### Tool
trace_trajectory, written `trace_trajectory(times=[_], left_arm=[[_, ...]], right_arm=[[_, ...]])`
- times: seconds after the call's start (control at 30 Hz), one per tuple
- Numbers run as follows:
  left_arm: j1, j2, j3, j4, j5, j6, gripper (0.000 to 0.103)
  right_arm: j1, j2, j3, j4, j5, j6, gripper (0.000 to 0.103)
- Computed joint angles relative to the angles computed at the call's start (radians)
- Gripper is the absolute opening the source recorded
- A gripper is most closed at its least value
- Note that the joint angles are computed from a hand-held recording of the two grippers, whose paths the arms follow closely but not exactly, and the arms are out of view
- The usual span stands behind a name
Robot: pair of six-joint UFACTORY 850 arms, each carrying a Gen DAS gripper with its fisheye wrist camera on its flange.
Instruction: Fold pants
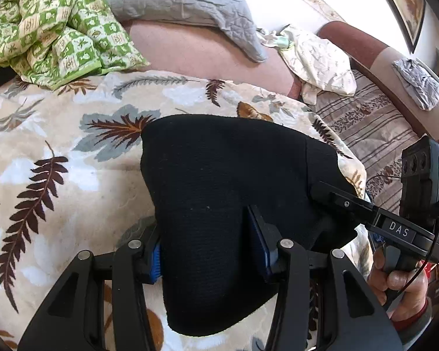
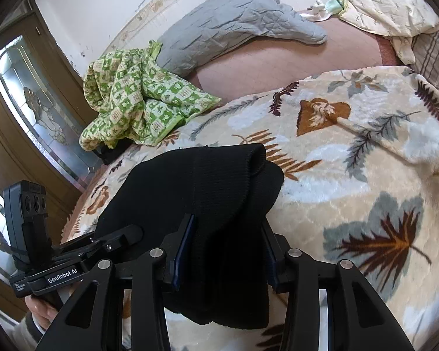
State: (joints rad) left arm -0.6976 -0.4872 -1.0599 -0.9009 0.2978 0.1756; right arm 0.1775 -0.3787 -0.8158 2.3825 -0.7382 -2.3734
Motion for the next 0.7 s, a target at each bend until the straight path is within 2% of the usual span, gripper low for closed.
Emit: trace_trajectory(times=[0.43,0.57,0.6,0.67,0.7], left_arm=[[0.034,-0.062,-0.049,0.03,-0.053,-0.036,0.047],[0.06,-0.094,-0.077,0.069,-0.126,-0.09,0.048],[0.066,-0.105,-0.088,0.036,-0.146,-0.052,0.05],[0.078,-0.125,-0.1,-0.036,-0.164,0.003,0.066],[0.083,-0.126,-0.097,-0.017,-0.164,-0.03,0.069]], right_arm=[[0.004,-0.098,-0.107,-0.052,0.045,0.077,0.042],[0.014,-0.133,-0.149,-0.046,0.109,0.087,0.044],[0.024,-0.142,-0.157,-0.005,0.139,0.049,0.048],[0.05,-0.151,-0.171,0.158,0.232,-0.097,0.05],[0.052,-0.151,-0.166,0.196,0.226,-0.133,0.054]])
